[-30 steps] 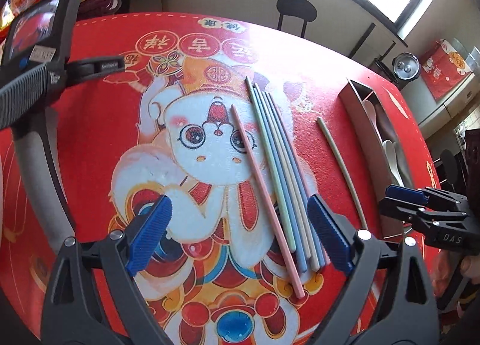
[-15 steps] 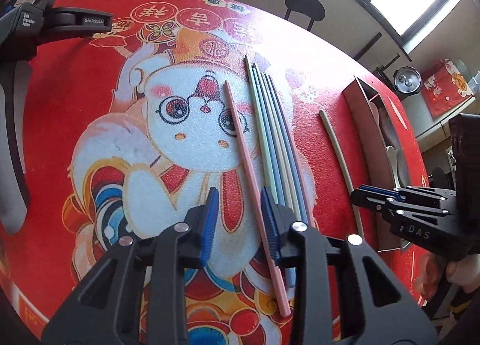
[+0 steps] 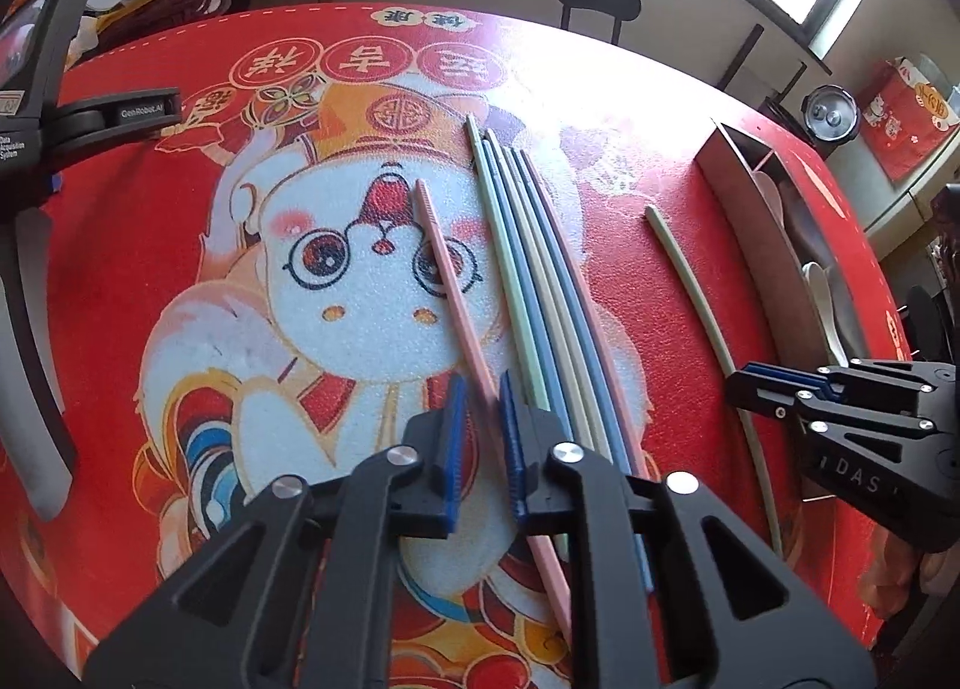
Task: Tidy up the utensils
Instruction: 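Grasp a pink chopstick with the left tool while the right tool grasps a green chopstick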
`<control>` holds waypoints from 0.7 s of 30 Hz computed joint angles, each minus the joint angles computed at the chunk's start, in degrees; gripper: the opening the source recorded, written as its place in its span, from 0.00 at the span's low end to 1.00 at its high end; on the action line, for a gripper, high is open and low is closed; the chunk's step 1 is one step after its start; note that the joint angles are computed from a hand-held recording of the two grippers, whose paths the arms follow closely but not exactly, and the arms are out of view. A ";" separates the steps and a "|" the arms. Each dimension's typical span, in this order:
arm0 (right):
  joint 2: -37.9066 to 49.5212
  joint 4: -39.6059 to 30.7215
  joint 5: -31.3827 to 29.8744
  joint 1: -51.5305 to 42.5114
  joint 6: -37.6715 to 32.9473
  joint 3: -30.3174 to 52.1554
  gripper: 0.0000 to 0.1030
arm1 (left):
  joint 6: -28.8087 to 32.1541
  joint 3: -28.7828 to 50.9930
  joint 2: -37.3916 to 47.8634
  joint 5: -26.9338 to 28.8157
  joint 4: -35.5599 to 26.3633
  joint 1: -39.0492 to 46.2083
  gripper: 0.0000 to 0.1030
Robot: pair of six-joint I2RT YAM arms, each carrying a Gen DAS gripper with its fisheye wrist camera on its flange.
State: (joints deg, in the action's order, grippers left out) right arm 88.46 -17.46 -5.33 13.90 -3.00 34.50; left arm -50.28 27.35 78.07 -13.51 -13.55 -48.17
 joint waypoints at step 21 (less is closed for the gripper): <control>-3.87 0.99 -3.08 2.06 3.90 -4.49 0.06 | -15.26 -2.36 -7.46 -5.57 -15.43 -16.85 0.13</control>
State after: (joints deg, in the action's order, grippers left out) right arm 84.60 -16.48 -8.40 15.96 0.90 30.01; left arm -65.54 24.99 70.61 -19.08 -28.98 -65.02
